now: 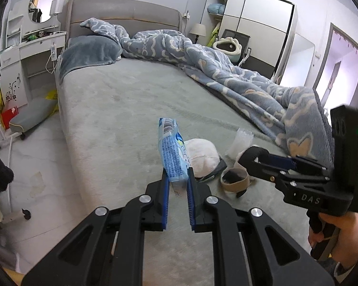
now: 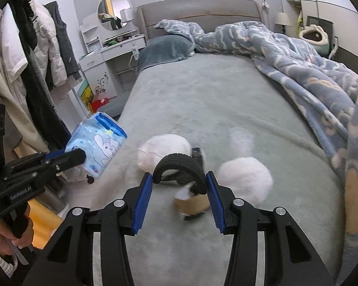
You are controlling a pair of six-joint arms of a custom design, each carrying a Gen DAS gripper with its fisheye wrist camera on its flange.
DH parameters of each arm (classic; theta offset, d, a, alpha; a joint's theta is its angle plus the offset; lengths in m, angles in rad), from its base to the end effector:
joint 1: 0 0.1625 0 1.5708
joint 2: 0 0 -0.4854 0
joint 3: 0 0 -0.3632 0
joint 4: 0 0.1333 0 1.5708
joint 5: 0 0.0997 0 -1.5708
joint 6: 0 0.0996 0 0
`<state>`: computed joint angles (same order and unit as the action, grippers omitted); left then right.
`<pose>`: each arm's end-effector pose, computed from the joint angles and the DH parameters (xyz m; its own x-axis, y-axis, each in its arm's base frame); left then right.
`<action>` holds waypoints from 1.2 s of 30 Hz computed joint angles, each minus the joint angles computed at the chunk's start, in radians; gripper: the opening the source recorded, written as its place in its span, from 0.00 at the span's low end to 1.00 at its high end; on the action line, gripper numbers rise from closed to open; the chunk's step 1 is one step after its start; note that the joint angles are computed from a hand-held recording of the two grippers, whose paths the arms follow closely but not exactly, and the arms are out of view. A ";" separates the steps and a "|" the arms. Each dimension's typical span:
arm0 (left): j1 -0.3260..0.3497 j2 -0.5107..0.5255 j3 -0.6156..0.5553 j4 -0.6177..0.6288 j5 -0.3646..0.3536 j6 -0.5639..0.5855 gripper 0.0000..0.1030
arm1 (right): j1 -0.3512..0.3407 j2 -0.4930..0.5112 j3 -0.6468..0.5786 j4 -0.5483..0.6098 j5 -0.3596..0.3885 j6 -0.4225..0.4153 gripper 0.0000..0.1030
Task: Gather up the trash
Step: 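Lift blue package with left tool while right tool grasps black rubber strip, then carry blue package and black strip in both tools over the teal bin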
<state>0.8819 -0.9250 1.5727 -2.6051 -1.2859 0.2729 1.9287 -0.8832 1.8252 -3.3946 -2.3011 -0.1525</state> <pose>-0.3269 -0.6507 0.2801 -0.6196 0.7014 -0.3523 0.7848 0.5461 -0.2929 0.2876 -0.5782 0.2737 -0.8341 0.1283 0.5364 -0.3535 0.6222 -0.6985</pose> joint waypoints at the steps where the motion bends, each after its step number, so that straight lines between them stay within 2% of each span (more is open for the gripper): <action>1: 0.003 -0.004 -0.001 0.011 0.005 0.003 0.14 | 0.002 0.008 -0.012 0.007 0.008 0.000 0.45; 8: 0.038 -0.019 -0.037 0.125 0.014 -0.021 0.14 | 0.020 0.071 -0.093 0.054 0.046 -0.002 0.45; 15: 0.070 -0.041 -0.058 0.208 0.059 -0.016 0.14 | 0.033 0.132 -0.173 0.119 0.078 -0.008 0.45; 26: 0.126 -0.057 -0.105 0.390 0.124 -0.045 0.14 | 0.041 0.224 -0.287 0.275 0.128 -0.007 0.45; 29: 0.148 -0.055 -0.121 0.453 0.124 -0.073 0.14 | 0.035 0.239 -0.312 0.327 0.179 0.025 0.45; 36: 0.195 -0.046 -0.151 0.558 0.159 -0.116 0.14 | 0.046 0.302 -0.399 0.408 0.185 0.009 0.45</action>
